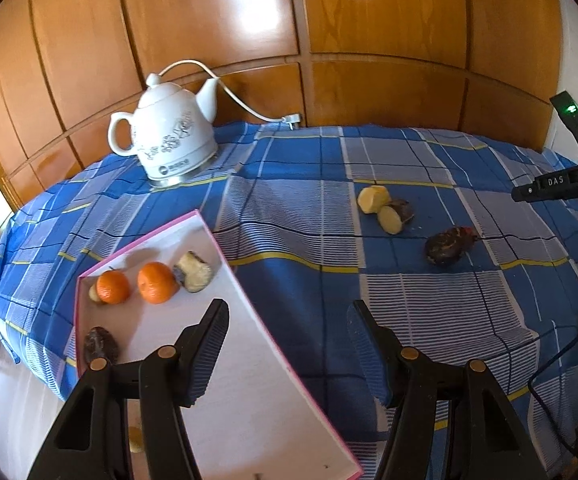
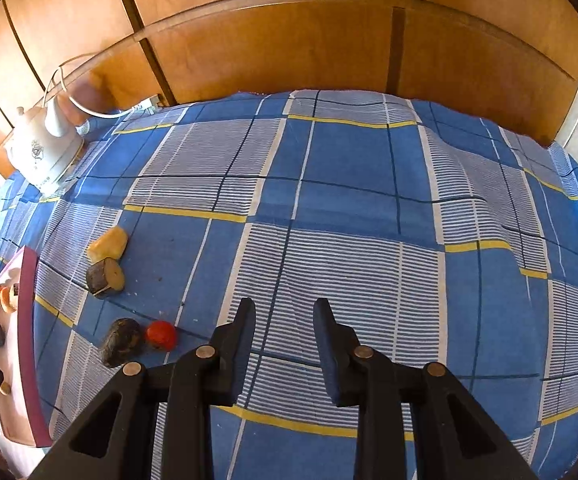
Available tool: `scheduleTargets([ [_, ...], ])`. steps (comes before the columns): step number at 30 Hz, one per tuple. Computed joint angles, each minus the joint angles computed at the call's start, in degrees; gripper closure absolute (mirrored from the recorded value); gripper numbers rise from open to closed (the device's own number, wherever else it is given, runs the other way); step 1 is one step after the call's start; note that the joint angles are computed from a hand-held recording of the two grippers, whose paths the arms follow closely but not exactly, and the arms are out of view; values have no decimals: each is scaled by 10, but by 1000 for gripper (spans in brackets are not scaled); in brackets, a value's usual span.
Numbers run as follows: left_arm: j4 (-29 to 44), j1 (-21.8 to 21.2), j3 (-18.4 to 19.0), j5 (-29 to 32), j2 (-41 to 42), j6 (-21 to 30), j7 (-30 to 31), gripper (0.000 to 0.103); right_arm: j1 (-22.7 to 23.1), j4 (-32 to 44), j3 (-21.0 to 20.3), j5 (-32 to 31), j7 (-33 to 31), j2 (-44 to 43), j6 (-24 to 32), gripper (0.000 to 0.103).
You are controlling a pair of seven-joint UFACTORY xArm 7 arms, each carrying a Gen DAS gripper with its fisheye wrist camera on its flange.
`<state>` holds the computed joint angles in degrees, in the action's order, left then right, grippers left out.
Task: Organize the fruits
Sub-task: 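Grasp a second dark-skinned cut slice with the left tool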
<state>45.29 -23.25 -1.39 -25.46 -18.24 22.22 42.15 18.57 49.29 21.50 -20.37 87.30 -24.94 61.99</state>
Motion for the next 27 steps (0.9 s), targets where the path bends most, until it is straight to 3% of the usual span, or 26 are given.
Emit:
scheduleTargets([
  [5, 12, -2, -8, 1, 13, 14, -7, 41, 0, -2, -2, 3, 0, -3, 1, 73],
  [19, 109, 14, -38, -46, 91, 129, -43, 41, 5, 18, -1, -9, -10, 17, 22, 73],
  [27, 168, 20, -65, -55, 142, 166, -61, 44, 7, 19, -3, -12, -10, 16, 17, 73],
])
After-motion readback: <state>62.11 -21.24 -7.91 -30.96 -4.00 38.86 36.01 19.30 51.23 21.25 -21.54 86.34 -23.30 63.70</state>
